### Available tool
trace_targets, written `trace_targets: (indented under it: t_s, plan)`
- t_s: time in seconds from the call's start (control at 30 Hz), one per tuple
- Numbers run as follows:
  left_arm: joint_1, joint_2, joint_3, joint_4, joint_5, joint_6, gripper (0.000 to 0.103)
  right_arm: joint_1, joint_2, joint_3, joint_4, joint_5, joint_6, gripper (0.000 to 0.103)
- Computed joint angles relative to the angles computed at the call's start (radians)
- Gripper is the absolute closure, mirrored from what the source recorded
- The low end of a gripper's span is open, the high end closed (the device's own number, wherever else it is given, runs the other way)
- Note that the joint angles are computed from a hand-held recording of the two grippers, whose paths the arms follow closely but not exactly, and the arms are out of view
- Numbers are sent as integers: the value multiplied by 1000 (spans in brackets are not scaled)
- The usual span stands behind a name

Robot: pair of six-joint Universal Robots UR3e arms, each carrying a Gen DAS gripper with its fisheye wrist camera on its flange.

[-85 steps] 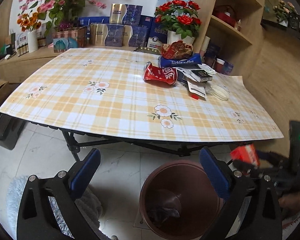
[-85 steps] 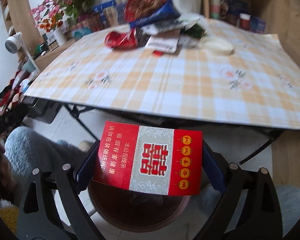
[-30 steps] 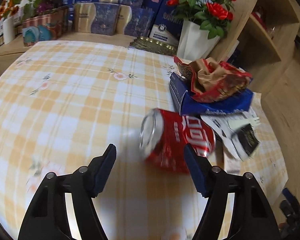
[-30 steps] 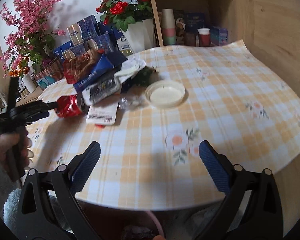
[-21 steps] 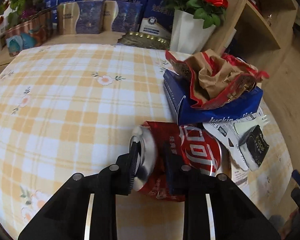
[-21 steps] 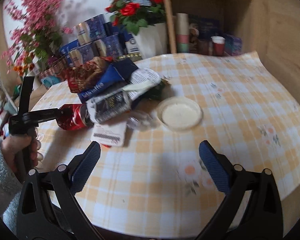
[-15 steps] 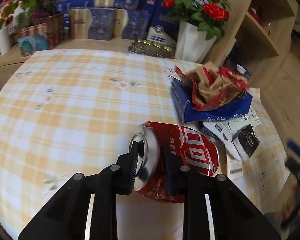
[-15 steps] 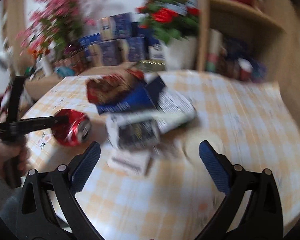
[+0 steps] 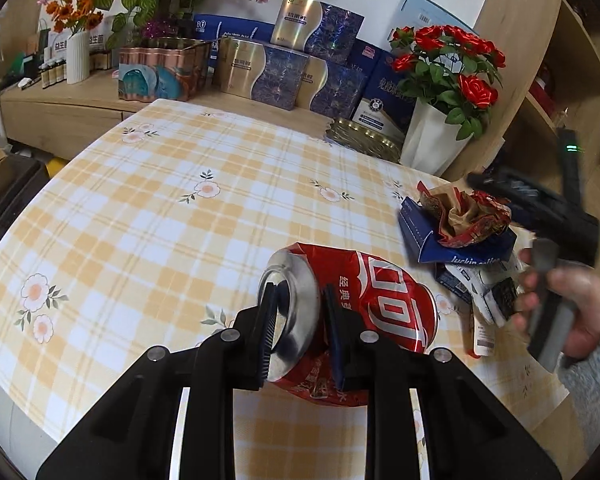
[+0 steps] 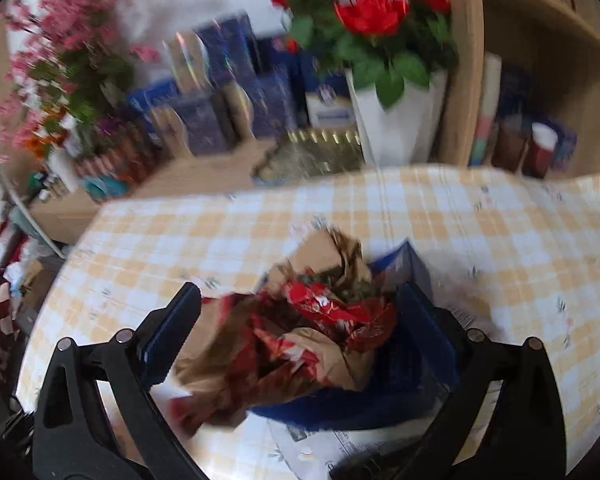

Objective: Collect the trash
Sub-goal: 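Grasp the red soda can with left tool while right grasps snack wrapper, then lower the can and wrapper into the brown bin and open both tools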

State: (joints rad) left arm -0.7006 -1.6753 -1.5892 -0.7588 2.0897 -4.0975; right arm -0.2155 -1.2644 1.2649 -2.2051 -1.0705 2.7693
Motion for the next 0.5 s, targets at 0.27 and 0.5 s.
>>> trace_targets:
  t_s: [0.27, 0.5]
  plan:
    - [-11, 1, -35, 48, -19, -16, 81, 56, -47, 99, -54, -88, -229, 25]
    - [-42, -11, -11, 34, 1, -33, 81, -15, -139, 143, 33, 36, -291, 55]
